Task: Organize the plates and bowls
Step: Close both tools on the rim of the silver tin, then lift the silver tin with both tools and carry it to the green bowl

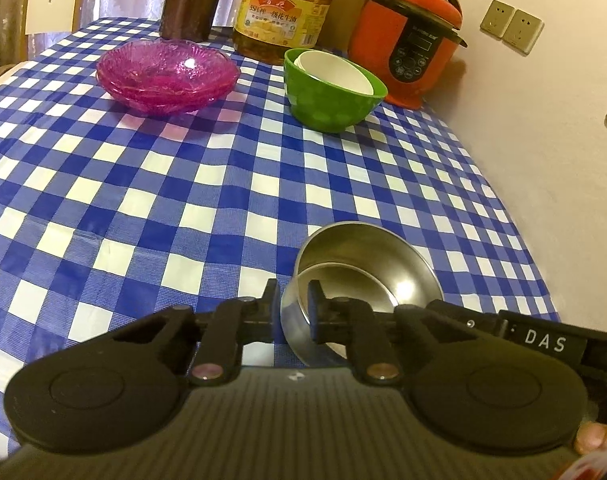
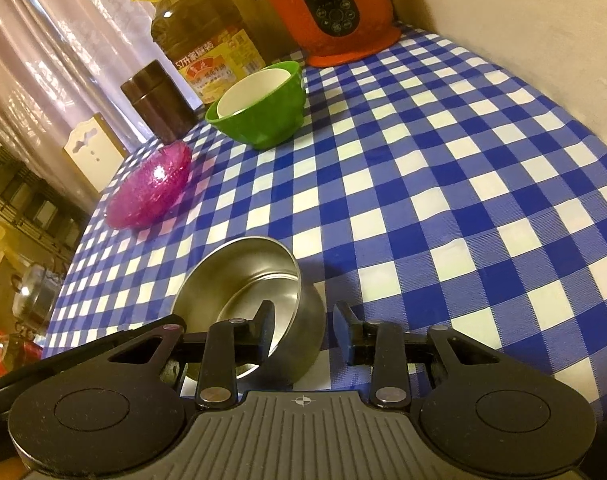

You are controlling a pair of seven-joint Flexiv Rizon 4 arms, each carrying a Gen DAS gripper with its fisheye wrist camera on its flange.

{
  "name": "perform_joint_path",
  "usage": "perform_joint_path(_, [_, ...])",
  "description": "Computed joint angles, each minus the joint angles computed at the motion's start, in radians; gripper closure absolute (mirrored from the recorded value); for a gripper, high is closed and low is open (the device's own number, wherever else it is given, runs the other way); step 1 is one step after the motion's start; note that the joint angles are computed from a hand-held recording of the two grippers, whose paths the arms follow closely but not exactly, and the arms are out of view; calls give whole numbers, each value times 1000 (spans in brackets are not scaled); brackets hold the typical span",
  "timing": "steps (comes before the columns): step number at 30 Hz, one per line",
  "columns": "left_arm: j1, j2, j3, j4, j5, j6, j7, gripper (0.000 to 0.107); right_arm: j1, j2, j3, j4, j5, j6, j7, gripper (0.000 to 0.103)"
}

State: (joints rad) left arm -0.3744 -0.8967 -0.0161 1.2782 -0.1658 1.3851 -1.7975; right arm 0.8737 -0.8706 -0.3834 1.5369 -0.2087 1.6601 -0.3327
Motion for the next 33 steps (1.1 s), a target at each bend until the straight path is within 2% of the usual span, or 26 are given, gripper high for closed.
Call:
perform_joint_path(4, [9,-8,-18,-8,-4,-2,15,100,-8,-6,9,-12,0,-1,0,81])
perform_joint_path(9, [1,-11,-7,-16,-1,-8,15,100,-8,-12,9,-18,0,5,0,93])
perform_joint_path(21, [0,12,-12,10,8,-4,28,100,10,4,-8,5,2,-6,14,95])
perform_joint_path(33, [-6,35,-14,13,5,16,39,100,85,32,-105,48,34,22,20,95])
